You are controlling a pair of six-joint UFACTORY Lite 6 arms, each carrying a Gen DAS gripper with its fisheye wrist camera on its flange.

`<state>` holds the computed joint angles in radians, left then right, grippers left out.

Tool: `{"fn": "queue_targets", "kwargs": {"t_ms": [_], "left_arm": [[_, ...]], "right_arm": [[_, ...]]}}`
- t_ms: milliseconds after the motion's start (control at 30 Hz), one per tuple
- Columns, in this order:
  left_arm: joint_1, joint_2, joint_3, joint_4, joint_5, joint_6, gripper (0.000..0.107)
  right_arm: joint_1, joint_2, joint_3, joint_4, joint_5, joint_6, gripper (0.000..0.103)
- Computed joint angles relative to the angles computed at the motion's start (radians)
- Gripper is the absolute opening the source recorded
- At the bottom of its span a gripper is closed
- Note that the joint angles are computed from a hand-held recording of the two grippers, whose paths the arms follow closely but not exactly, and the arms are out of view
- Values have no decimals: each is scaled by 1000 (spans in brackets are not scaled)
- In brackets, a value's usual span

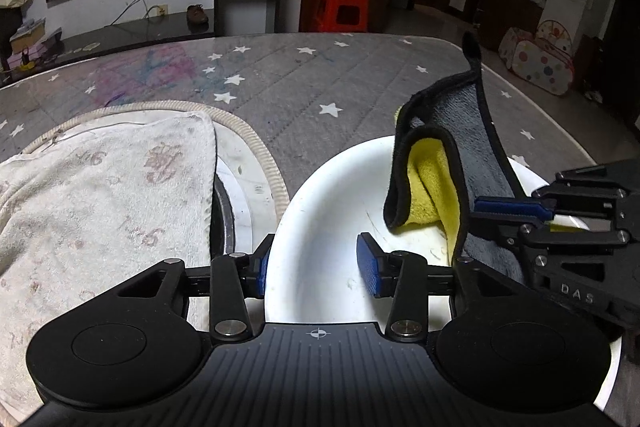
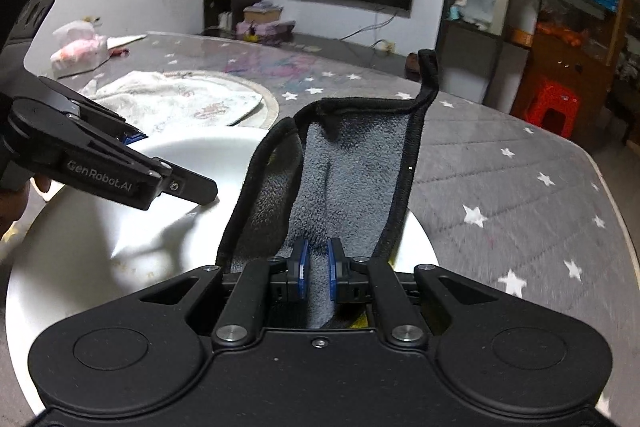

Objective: Clean bowl
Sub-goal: 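Wipe inside the plate with the cloth while the left tool holds the rim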

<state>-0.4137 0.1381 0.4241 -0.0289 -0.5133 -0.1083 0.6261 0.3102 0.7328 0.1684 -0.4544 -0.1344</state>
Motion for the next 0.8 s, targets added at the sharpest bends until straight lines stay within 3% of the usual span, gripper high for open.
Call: {"fn": "queue_targets", "kwargs": {"t_ms": [100, 167, 267, 333, 667, 800], "left_arm": [[-7, -12, -8, -16, 6, 5, 43], [-21, -31, -23, -63, 11, 45, 43], [-55, -62, -59, -178, -16, 162, 43], [-61, -78, -74, -206, -21, 192, 43], [95, -289, -224, 7, -29, 43, 53], [149, -401, -282, 29, -20, 41, 61]], "right_arm": [[15, 10, 56, 45, 83, -66, 10], [37, 12, 67, 86, 99, -103, 10], [57, -4, 60, 15, 117, -5, 11], [97, -22, 44, 106, 121, -74, 11], [147, -175, -76, -2, 205, 38, 11], [148, -222, -112, 57, 228, -26, 10]]}}
